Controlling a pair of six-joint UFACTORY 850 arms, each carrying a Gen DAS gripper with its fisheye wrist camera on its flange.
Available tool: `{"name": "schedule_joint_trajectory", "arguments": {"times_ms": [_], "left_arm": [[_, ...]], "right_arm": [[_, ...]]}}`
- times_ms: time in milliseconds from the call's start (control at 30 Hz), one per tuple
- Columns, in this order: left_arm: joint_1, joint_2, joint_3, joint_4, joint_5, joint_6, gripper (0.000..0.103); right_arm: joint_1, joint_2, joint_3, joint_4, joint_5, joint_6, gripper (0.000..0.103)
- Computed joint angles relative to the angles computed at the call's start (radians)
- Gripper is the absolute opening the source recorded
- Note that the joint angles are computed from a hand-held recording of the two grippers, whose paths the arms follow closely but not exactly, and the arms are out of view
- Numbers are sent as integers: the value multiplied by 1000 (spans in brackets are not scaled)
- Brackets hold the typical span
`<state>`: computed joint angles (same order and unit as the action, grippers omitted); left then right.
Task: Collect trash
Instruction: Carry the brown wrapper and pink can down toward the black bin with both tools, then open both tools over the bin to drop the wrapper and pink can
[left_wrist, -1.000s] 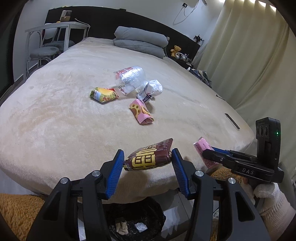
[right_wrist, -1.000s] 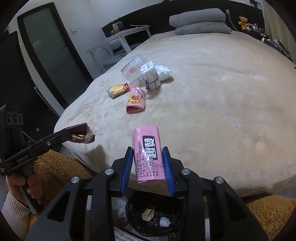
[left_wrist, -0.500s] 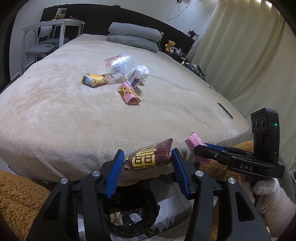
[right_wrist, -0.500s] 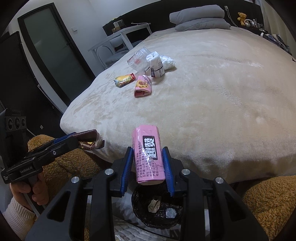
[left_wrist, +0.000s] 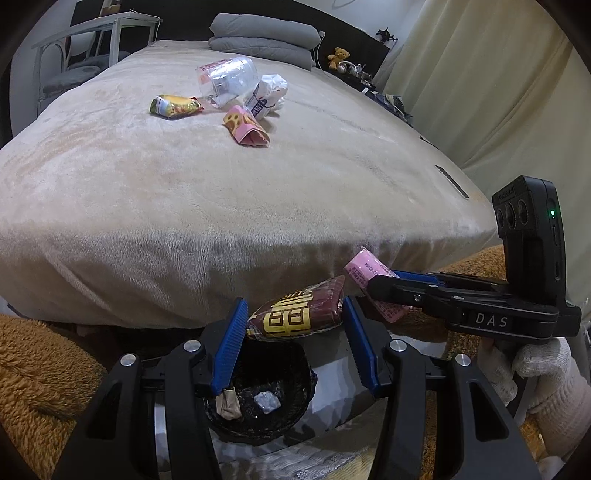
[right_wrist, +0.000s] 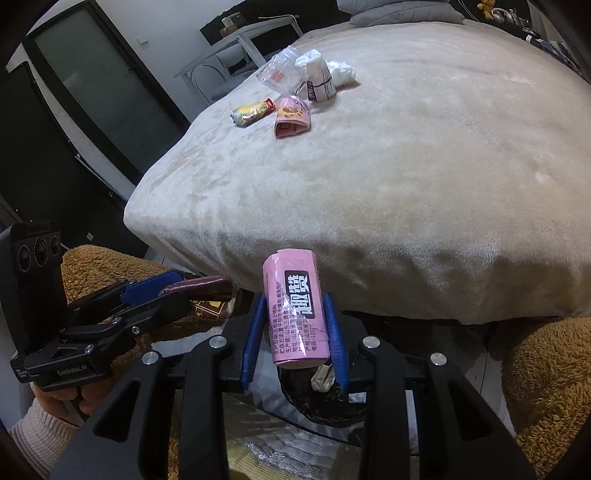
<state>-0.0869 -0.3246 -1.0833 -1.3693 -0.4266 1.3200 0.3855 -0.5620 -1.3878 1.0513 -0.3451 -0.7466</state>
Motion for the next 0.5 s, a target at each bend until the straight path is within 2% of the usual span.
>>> {"name": "schedule_joint_trajectory", "arguments": {"times_ms": [267, 500], "left_arm": [[0, -39, -33, 172, -20, -183, 52], [-10, -93, -85, 368, -58, -396, 52]], "right_arm": [[-18, -55, -54, -157, -86, 222, 34], [-23, -96, -93, -228, -150, 317, 34]]}}
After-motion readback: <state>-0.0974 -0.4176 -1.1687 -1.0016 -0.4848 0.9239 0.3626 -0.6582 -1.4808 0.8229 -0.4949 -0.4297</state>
